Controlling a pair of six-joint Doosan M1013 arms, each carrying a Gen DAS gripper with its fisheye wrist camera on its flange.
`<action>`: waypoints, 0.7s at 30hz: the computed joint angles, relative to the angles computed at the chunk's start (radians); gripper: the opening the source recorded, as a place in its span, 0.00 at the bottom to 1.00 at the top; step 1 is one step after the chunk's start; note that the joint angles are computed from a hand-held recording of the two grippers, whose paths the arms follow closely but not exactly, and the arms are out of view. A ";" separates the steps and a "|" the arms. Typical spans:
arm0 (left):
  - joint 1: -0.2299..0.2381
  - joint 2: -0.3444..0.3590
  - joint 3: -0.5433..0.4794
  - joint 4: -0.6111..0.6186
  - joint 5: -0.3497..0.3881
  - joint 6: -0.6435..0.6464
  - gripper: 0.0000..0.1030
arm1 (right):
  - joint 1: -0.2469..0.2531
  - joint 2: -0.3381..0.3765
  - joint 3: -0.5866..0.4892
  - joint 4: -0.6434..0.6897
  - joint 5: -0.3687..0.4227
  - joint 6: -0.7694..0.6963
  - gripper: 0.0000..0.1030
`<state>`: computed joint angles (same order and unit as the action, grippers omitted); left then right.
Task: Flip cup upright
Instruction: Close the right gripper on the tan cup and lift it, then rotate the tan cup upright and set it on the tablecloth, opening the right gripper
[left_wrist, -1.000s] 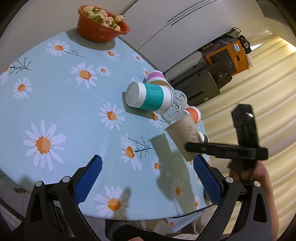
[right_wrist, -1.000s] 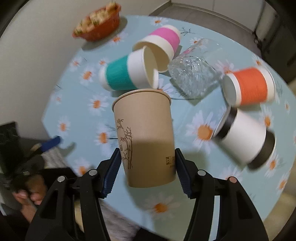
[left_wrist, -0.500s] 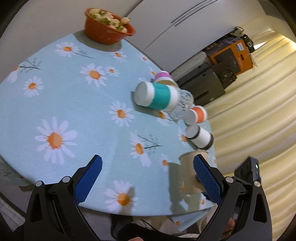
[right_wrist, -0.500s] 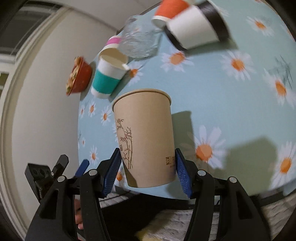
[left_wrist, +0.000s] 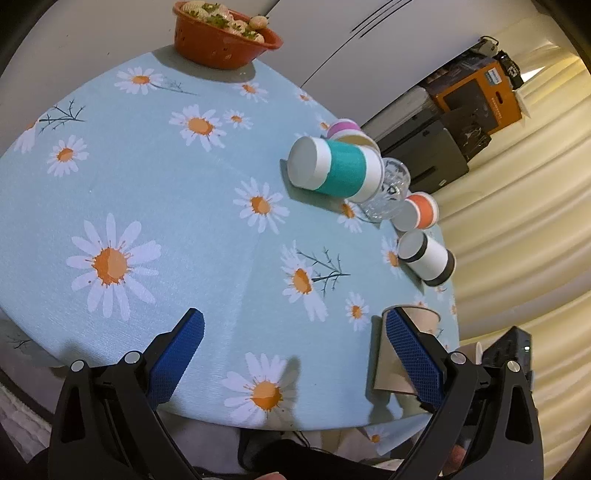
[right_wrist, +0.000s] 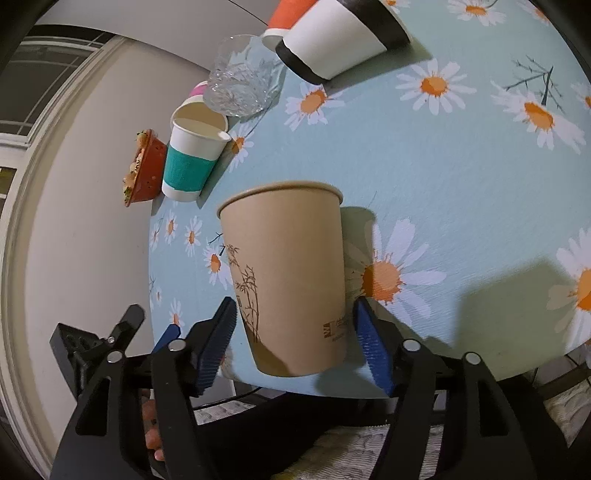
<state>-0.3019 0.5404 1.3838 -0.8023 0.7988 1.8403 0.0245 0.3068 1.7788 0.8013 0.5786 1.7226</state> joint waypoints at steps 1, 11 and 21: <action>-0.002 0.001 0.000 0.005 0.000 -0.001 0.93 | -0.003 -0.005 0.006 0.016 -0.004 -0.015 0.67; -0.043 -0.001 -0.009 0.089 0.025 0.058 0.93 | -0.022 -0.095 0.122 0.203 -0.126 -0.175 0.69; -0.104 0.050 -0.147 0.211 0.218 0.023 0.93 | -0.017 -0.214 0.210 0.206 -0.263 -0.328 0.70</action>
<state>-0.4057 0.5905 1.2365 -0.5917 1.0169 1.8636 0.0078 0.0931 1.9885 1.0069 0.3151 1.3948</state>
